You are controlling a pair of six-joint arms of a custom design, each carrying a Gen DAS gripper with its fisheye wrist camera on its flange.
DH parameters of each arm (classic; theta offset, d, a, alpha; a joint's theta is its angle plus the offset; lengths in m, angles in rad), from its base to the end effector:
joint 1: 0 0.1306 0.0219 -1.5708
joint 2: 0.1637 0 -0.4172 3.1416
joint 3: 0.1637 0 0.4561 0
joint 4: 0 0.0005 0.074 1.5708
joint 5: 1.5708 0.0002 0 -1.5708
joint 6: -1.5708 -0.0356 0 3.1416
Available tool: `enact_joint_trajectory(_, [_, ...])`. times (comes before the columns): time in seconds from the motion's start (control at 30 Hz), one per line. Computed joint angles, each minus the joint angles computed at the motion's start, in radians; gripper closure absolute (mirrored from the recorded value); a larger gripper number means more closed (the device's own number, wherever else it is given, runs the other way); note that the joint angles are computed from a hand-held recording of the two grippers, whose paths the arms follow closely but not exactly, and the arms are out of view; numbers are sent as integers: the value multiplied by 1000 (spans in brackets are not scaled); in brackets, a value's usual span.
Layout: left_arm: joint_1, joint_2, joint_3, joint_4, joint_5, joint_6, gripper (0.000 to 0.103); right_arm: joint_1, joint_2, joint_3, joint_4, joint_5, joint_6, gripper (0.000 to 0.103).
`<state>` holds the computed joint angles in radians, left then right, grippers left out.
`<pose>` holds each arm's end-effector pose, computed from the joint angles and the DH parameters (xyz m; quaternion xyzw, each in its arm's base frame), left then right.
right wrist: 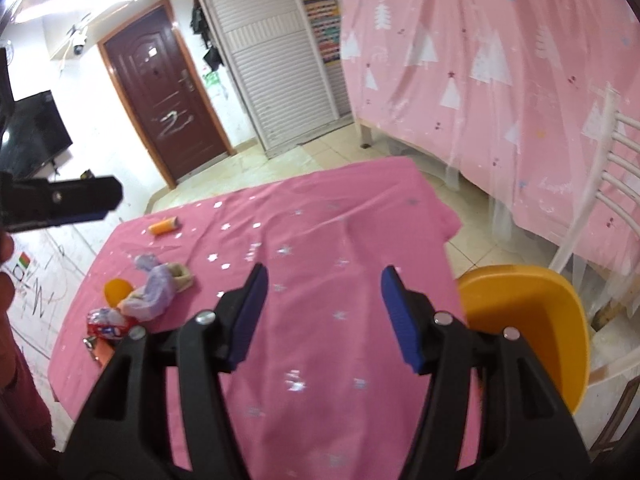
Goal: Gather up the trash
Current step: 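Move both open grippers back toward the remaining items on the table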
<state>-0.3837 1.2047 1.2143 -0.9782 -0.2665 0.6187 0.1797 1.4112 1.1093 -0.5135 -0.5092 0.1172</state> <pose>0.4255 -0.1622 0.4543 -0.1501 0.9354 -0.0300 0.3187 0.5194 0.1115 0.3355 -0.2249 0.8759 0.2451 0.3494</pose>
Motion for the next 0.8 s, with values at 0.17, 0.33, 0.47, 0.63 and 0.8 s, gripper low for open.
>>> enact_joint_trajectory(0.17, [39, -74, -55, -15, -9, -4, 39, 51, -8, 3, -18, 12, 11, 45])
enact_joint_trajectory(0.33, [85, -133, -115, -21, 11, 9, 37, 102, -9, 9, -31, 20, 25, 38])
enact_joint_trajectory(0.47, [127, -186, -165, -30, 12, 14, 31, 148, -9, 12, -45, 34, 38, 38])
enact_joint_trajectory(0.63, [193, -250, -225, -40, 33, 2, 29, 201, -5, 17, -66, 50, 51, 37])
enact_joint_trajectory(0.8, [237, -295, -273, -45, 55, -18, 29, 238, 5, 29, -86, 67, 57, 37])
